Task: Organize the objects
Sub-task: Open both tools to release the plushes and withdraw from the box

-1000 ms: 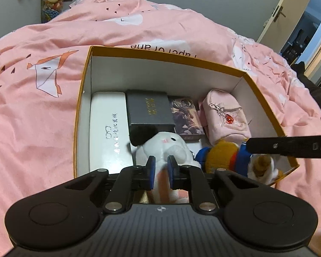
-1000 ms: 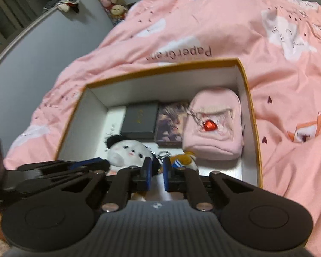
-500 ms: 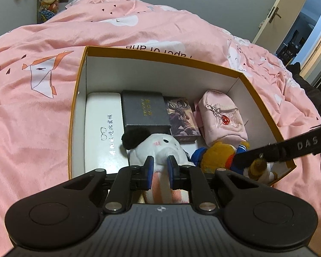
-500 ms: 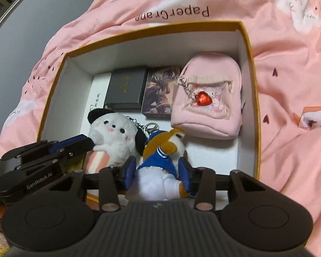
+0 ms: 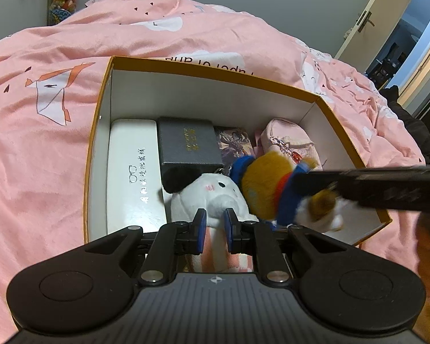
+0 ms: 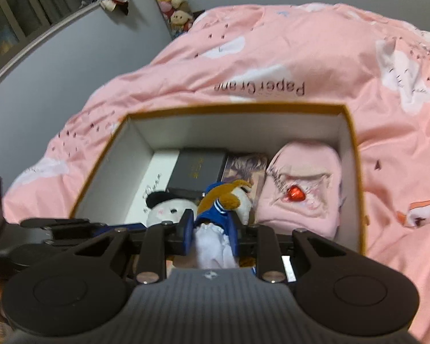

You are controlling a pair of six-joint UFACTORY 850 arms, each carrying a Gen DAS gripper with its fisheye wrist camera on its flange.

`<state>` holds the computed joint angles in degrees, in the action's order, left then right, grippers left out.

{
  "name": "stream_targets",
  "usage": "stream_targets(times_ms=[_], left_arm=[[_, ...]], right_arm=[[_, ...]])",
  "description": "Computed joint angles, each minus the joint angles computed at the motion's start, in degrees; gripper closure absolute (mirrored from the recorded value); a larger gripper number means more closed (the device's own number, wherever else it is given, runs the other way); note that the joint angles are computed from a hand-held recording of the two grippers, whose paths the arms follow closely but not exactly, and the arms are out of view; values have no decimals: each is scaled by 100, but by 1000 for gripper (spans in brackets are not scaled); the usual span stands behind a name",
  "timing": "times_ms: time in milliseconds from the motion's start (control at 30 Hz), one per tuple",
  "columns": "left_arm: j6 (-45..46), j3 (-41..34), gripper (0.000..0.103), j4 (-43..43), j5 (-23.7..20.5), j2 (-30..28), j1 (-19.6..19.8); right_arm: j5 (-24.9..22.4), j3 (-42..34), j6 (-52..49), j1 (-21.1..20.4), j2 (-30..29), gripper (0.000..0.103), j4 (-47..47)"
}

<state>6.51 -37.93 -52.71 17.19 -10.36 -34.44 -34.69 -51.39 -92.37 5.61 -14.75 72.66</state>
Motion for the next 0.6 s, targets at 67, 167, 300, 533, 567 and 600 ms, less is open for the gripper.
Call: stream_targets(times_ms=[67, 167, 300, 533, 567, 600], left_arm=[[-32, 1, 85, 36, -8, 3, 0], [-112, 2, 85, 106, -18, 7, 2], [-154, 5, 85, 139, -28, 6, 1], [1007, -123, 85, -840, -9, -129, -93], [1033, -117, 84, -859, 2, -123, -102], [978, -98, 85, -820, 7, -103, -104]], right_arm=[[-31, -137, 451, 17, -185, 77, -423], [-171, -337, 1238, 5, -405, 78, -1164], [-392, -470, 1797, -11, -638, 81, -1575], [240, -178, 1638, 372, -466, 81, -1641], [284, -166, 1628, 393, -453, 81, -1645], [313, -146, 1605, 398, -427, 80, -1635]])
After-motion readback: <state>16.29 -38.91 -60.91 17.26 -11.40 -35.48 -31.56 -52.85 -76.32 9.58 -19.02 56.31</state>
